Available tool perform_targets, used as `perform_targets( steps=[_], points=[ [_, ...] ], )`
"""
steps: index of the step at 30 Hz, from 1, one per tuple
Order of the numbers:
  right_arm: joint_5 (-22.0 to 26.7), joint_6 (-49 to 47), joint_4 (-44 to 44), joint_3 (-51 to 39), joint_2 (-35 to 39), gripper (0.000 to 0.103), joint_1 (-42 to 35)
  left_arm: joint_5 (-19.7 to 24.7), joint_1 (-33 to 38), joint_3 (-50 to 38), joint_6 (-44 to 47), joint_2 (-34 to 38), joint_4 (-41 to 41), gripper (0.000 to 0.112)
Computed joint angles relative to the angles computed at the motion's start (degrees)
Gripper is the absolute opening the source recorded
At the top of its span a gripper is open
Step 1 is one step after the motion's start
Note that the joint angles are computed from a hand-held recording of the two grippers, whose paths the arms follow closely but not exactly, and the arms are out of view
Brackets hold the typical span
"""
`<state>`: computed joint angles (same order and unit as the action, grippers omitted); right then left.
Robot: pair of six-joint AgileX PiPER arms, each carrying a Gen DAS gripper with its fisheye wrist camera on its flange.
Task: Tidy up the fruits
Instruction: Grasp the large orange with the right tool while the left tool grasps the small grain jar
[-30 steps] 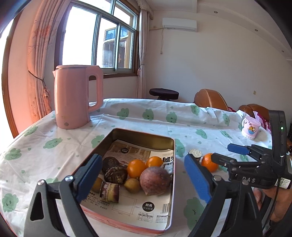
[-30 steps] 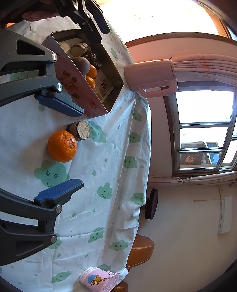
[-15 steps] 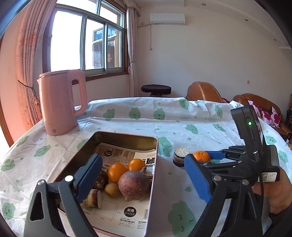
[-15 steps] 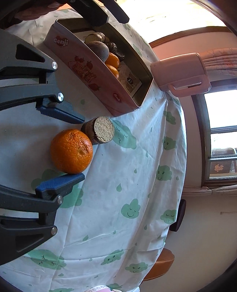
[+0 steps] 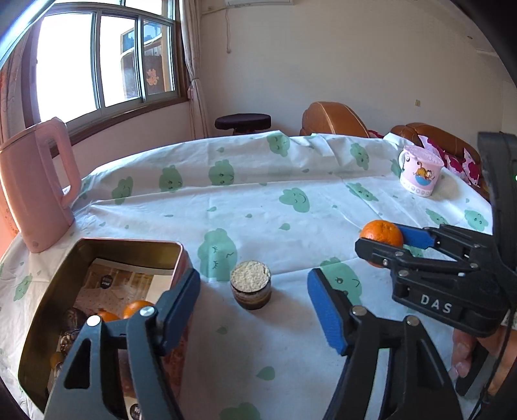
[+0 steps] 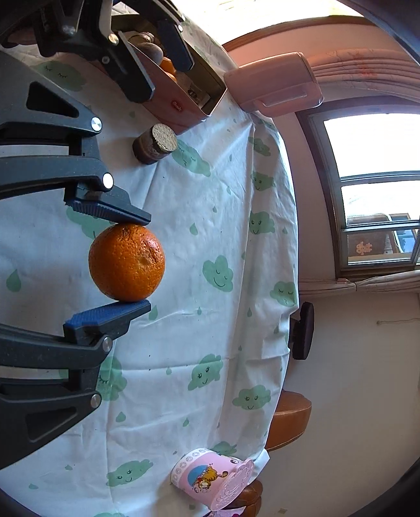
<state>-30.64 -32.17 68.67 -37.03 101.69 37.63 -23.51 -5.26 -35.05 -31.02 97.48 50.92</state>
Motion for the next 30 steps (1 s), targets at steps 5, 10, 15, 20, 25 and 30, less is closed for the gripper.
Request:
perform_targets(
  steps=[5,10,15,20,25,30],
  points=[
    [-1.3,0.46,-0.29,0.65,-0.46,0.049,1.03,7.27,-4.95,-5.73,0.96,5.28,-3.24,0.054],
    [-1.47,0.74,-0.62,0.79,-0.59,0.049,1.21,10.68,-7.14,-8.49,2.42,7.45,-5.92,0.046],
    [0.35,-0.93,0.25,-0.03,-0.23,0.049,0.4,10.05,-6.69,-8.75,-8.47,7.53,5.91,0.036],
    [0.4,-0.44,-0.6,0.03,-0.17,0.049,0.3,6.79,-5.79,-6.34,-6.17,5.82,4.36,0.036],
    [-1.89,0.99,-1.6,1.13,-0.75,0.049,1.69,2.96,-4.09,-4.56,-4.72,4.5,3.53,0.036],
    [-3.9,0.85,-1.24,1.69,-1.12,0.049,3.1,0.07,-2.68,-3.5,-4.28,3.83,3.82,0.036]
  ],
)
